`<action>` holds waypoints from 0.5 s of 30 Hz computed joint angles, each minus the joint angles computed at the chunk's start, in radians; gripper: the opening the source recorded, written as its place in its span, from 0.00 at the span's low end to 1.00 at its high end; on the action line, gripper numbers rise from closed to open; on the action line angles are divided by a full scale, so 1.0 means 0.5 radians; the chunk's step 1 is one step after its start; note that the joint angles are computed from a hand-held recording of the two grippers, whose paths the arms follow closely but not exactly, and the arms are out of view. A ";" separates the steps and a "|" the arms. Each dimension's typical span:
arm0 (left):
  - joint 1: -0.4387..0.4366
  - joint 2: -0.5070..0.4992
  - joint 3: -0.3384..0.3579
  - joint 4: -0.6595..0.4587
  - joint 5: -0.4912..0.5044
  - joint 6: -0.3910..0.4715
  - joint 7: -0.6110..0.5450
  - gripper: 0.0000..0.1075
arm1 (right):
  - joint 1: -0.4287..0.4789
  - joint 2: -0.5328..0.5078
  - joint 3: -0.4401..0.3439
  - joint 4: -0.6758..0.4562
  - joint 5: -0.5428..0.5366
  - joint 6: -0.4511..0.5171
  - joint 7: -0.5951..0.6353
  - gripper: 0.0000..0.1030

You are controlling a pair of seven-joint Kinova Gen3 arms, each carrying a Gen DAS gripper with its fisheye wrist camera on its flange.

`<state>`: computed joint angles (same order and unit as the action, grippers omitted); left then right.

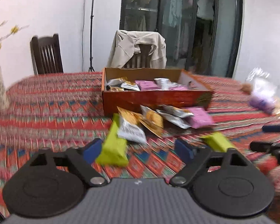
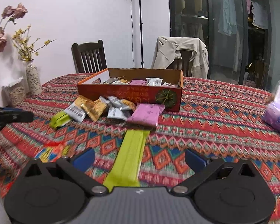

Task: Organize snacks
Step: 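Grasp a biscuit packet with the left gripper while the right grasps a pink packet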

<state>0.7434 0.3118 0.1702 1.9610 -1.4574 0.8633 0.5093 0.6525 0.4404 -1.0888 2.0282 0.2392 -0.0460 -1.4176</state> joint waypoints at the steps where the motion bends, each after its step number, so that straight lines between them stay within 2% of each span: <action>1: -0.073 0.031 0.020 -0.035 -0.010 -0.039 -0.081 0.68 | -0.093 0.036 0.076 -0.072 0.001 0.029 0.003 0.98; 5: -0.425 0.197 0.219 -0.227 0.046 -0.112 -0.407 0.55 | -0.463 0.163 0.374 -0.376 0.243 0.179 -0.244 0.97; 7: -0.465 0.270 0.215 -0.317 0.075 -0.132 -0.569 0.55 | -0.649 0.224 0.512 -0.540 0.343 0.267 -0.341 0.97; 9: -0.433 0.336 0.128 -0.404 0.135 -0.179 -0.732 0.55 | -0.834 0.295 0.649 -0.722 0.317 0.369 -0.319 0.91; 11: -0.400 0.403 0.053 -0.497 0.228 -0.192 -0.895 0.55 | -1.015 0.374 0.801 -0.904 0.174 0.458 -0.219 0.89; 12: -0.338 0.422 -0.039 -0.524 0.263 -0.218 -0.946 0.55 | -1.091 0.414 0.868 -0.989 0.092 0.501 -0.162 0.88; 14: -0.212 0.440 -0.221 -0.531 0.281 -0.286 -0.973 0.55 | -1.230 0.481 1.004 -1.135 -0.070 0.568 -0.053 0.80; 15: -0.144 0.446 -0.313 -0.523 0.269 -0.324 -0.949 0.50 | -1.289 0.507 1.064 -1.195 -0.147 0.598 -0.007 0.78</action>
<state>0.6712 0.5347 0.0135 1.6997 -1.3229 0.7011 0.0350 0.0079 0.6940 -0.5569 1.4309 0.1657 0.2530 -1.4210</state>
